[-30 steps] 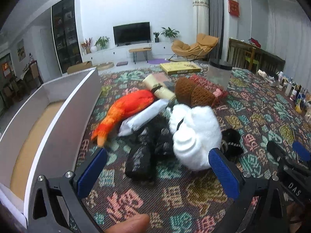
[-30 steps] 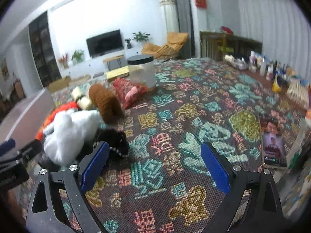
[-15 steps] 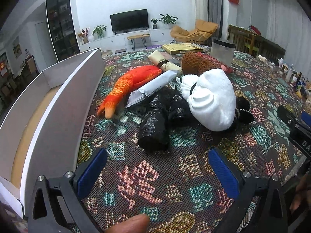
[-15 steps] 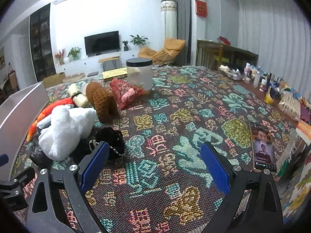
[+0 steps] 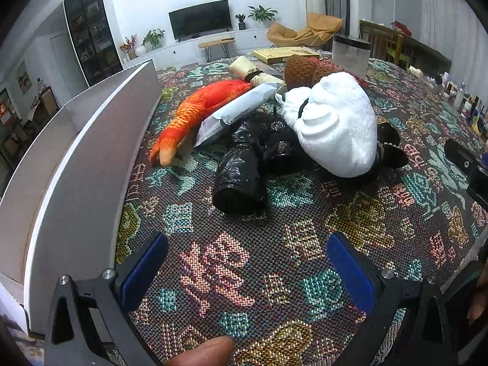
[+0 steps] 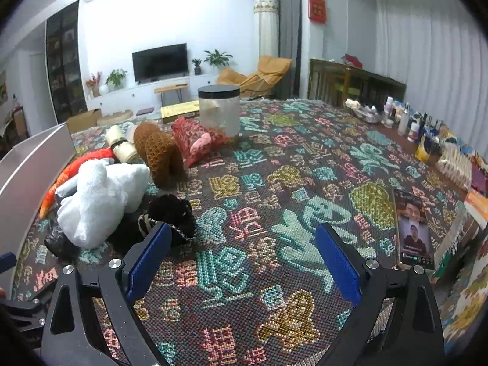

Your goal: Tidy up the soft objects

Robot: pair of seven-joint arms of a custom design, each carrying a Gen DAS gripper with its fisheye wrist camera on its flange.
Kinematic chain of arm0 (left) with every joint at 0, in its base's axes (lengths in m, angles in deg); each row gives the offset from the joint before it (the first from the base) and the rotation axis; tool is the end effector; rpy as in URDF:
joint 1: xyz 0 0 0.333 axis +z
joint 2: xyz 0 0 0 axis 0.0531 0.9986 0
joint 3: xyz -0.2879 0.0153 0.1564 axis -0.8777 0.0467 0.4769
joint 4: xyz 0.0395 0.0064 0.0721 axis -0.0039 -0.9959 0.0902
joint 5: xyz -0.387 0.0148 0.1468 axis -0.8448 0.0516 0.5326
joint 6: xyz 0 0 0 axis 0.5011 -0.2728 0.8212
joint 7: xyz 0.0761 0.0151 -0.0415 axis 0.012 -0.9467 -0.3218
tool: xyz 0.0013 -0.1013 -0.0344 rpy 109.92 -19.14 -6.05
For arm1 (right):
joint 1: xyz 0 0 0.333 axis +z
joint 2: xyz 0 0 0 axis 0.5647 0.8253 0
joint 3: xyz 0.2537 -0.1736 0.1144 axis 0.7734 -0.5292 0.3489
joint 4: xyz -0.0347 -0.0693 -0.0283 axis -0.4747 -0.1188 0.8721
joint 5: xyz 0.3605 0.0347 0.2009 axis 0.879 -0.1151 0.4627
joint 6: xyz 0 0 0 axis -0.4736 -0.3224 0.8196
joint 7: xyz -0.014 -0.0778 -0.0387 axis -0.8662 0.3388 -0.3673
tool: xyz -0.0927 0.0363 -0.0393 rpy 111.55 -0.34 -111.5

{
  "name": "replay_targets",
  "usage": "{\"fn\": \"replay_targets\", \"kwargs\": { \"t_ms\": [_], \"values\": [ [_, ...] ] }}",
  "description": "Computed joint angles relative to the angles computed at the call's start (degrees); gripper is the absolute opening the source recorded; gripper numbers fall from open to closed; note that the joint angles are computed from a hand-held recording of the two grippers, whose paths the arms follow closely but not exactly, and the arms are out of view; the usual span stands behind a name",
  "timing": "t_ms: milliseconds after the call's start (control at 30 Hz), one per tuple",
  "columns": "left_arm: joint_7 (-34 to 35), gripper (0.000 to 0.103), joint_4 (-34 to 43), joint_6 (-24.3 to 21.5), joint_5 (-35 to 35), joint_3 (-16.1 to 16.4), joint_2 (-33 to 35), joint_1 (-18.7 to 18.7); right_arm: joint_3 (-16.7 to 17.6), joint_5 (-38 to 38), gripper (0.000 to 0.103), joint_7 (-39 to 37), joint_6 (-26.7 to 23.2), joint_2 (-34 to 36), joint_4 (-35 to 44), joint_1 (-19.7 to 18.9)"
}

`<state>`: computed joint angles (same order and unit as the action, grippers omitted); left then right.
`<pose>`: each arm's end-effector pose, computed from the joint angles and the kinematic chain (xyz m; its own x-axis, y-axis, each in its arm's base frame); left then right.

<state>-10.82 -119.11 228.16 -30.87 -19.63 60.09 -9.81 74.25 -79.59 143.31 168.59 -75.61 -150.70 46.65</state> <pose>0.5203 -0.2797 0.4679 -0.0691 -0.9938 -0.0876 -0.7703 0.1089 -0.6283 0.5284 0.2057 0.4876 -0.1793 -0.9833 0.0312 -0.5746 0.0789 -0.8147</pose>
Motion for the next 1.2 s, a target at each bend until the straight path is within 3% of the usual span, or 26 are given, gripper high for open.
{"fn": "replay_targets", "kwargs": {
  "t_ms": [900,1200],
  "values": [
    [1.0,0.103,1.4,0.1,-1.8,1.8,2.9,-0.5,0.2,-0.7,0.097,-0.7,-1.0,0.2,0.5,0.6],
    [5.6,0.103,3.8,-1.6,-5.1,2.6,6.1,-0.9,-0.1,1.5,0.097,-4.1,-0.7,1.1,1.0,1.0]
  ]
}}
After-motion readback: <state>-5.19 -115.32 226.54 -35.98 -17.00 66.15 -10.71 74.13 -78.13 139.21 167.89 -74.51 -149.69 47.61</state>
